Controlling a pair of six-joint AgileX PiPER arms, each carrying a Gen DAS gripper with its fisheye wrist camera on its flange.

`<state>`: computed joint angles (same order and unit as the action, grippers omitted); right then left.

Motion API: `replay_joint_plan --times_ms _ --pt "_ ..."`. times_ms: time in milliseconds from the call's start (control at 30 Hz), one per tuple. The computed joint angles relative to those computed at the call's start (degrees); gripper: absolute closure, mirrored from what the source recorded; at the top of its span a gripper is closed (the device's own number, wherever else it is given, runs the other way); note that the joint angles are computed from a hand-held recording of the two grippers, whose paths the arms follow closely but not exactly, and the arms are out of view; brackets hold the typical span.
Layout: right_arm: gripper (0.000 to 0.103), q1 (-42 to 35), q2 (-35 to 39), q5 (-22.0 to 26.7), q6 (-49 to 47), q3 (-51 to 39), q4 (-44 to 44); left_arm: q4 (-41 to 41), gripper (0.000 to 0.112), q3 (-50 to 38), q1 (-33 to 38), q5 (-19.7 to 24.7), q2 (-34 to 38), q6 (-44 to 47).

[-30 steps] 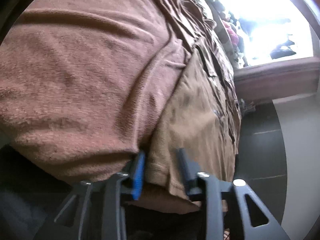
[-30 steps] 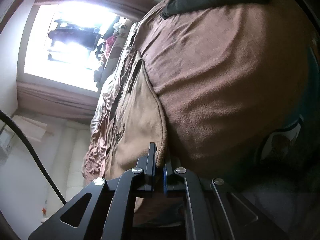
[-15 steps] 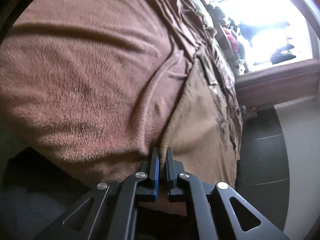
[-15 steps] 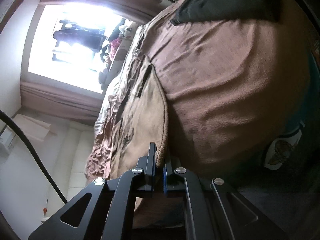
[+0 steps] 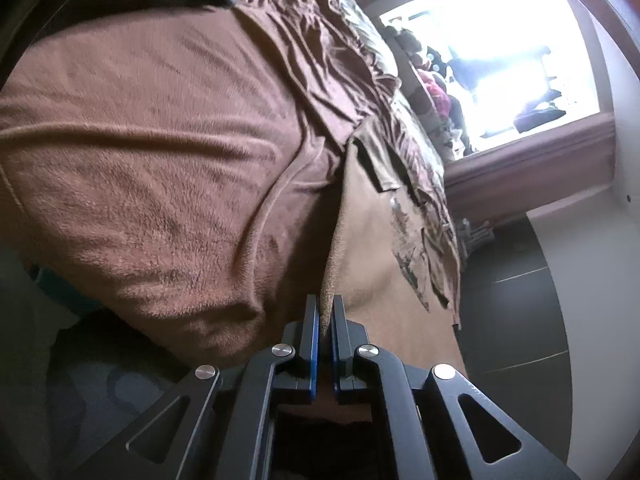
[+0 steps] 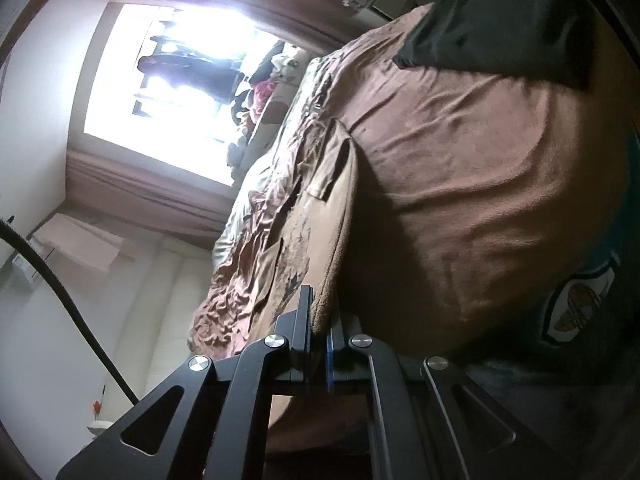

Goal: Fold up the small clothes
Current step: 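Lift the hem with both tools and fold it over toward the collar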

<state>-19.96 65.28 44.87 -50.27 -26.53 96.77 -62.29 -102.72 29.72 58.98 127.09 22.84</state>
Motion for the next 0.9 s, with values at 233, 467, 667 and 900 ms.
replay_joint_plan --times_ms 233,467,667,900 --pt "0.101 -0.85 -6.48 0.90 5.34 0.65 -6.84 -3.99 0.108 6.62 3.72 1.36 -4.52 5.33" --pt "0.101 -5.21 -12.06 5.18 9.11 2.21 -11.35 -6.53 0.108 15.28 7.08 3.33 -9.73 10.28" --pt "0.101 -11.84 -15.63 11.78 10.52 2.84 -15.08 -8.52 0.108 21.56 9.90 5.67 -14.44 14.47" --pt "0.101 -18.74 -17.33 18.14 10.38 3.12 -16.91 -9.69 0.108 26.08 12.57 8.70 -18.79 17.45"
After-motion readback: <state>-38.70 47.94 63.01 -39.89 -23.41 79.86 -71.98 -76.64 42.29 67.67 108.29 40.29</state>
